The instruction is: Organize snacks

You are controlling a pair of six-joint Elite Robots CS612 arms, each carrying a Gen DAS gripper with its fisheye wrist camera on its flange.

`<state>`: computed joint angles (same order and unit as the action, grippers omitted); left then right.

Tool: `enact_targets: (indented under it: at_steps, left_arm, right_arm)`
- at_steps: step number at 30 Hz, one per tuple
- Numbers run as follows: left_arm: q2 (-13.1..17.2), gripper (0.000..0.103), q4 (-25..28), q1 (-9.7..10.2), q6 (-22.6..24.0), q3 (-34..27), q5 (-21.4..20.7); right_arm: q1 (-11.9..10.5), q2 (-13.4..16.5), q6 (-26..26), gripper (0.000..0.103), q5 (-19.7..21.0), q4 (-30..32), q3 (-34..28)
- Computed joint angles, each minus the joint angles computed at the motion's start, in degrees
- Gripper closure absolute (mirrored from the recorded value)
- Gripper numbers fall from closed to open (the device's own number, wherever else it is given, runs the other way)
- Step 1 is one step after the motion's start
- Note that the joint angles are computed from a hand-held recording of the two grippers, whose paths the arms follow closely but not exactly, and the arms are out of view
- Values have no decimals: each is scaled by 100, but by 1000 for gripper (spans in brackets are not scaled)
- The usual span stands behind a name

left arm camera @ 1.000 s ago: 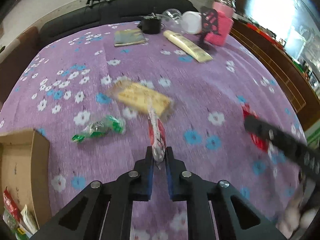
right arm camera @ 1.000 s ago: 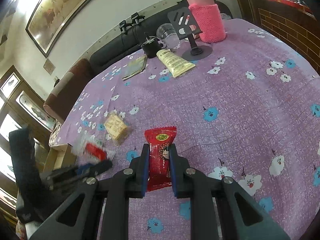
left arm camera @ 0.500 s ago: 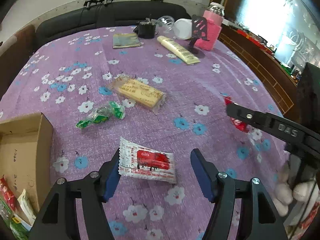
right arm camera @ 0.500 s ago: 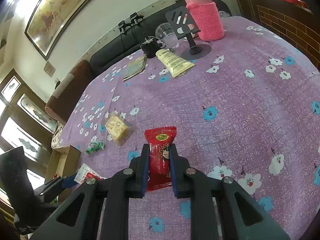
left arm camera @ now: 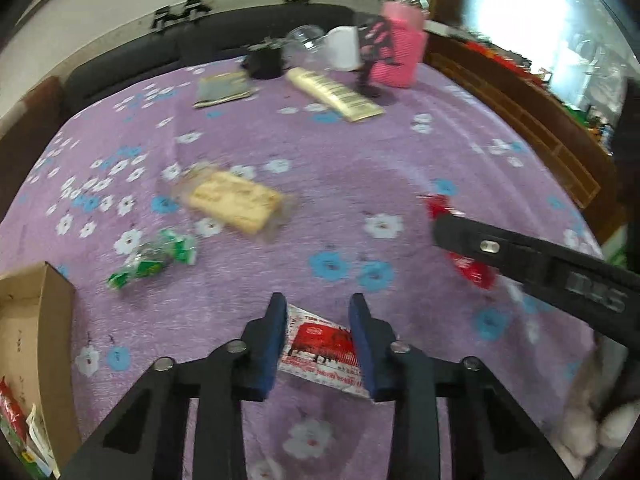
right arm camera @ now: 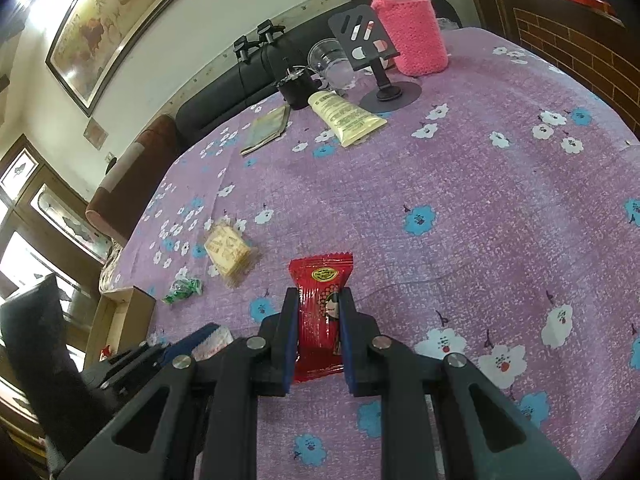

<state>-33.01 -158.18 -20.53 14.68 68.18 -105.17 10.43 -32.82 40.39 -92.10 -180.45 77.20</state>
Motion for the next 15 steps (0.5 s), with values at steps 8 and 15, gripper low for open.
enact_targets:
  at_steps: [8,15]
  left_arm:
    - [-262,103,296,144,354,312,-1235]
    - [-436,70,447,171,746,539,-1482]
  right_arm:
    - [16,-6,-73,86,-55,-46,0]
    - [-75,-75,256,86,-49,-307,179]
